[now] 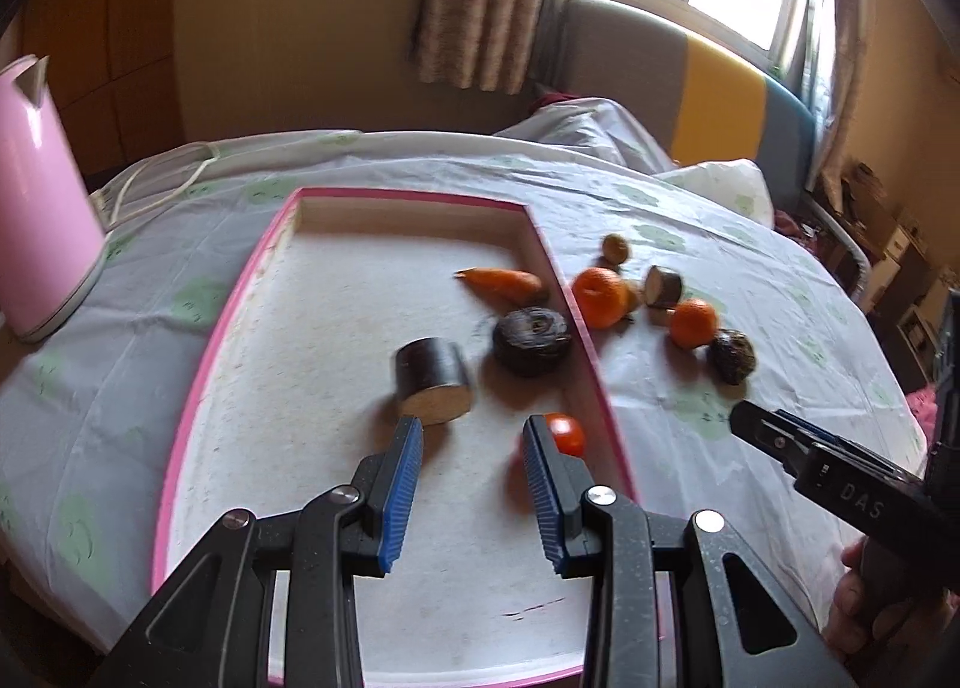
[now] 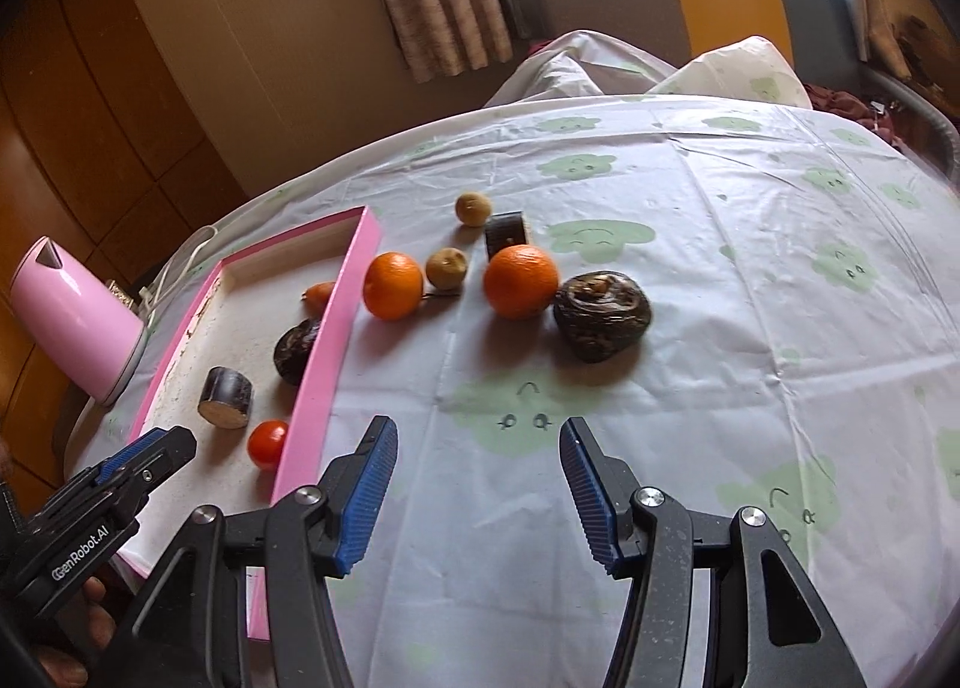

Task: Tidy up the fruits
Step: 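Move the left gripper to a mandarin orange and grasp it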

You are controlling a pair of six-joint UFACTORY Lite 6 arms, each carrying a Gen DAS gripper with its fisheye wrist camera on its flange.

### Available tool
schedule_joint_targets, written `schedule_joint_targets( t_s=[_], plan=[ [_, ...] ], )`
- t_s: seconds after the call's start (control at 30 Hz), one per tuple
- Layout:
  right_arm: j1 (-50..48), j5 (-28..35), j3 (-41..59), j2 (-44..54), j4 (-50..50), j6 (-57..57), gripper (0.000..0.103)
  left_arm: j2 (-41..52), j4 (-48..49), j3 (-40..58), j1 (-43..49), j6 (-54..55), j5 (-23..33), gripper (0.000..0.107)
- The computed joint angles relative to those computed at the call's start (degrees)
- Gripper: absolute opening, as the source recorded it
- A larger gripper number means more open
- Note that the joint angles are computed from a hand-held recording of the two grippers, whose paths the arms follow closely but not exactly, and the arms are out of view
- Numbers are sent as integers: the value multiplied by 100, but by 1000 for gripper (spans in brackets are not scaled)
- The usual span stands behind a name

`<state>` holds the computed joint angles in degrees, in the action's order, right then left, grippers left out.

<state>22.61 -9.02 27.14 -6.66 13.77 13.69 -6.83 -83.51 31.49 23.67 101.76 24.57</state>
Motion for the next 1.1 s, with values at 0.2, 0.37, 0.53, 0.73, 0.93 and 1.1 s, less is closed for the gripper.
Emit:
schedule_joint_targets(
  t_s=[0.2, 0.37, 0.53, 0.73, 0.93, 1.1],
  plan=[
    [-370, 0, -112, -125, -572, 414, 57, 85, 152, 236, -503, -6, 221, 35],
    [-631, -21, -109, -76, -1319, 1027, 57, 387, 410, 631, -920, -179, 273, 34],
    [-792, -10, -153, -127, -1573, 1169, 57, 1264, 1044, 1550, -1297, -799, 525, 34],
    [-1046, -56, -177, -96, -2713, 2168, 57, 2208, 1890, 2597, -1824, -1521, 276, 34],
    [-1296, -162, -107, 38, -3965, 3285, 57, 2867, 2620, 3384, -2112, -1994, -74, 37],
    [-1420, -233, 16, 212, -4419, 3684, 57, 3383, 3187, 3951, -2233, -2519, -73, 47]
  ],
)
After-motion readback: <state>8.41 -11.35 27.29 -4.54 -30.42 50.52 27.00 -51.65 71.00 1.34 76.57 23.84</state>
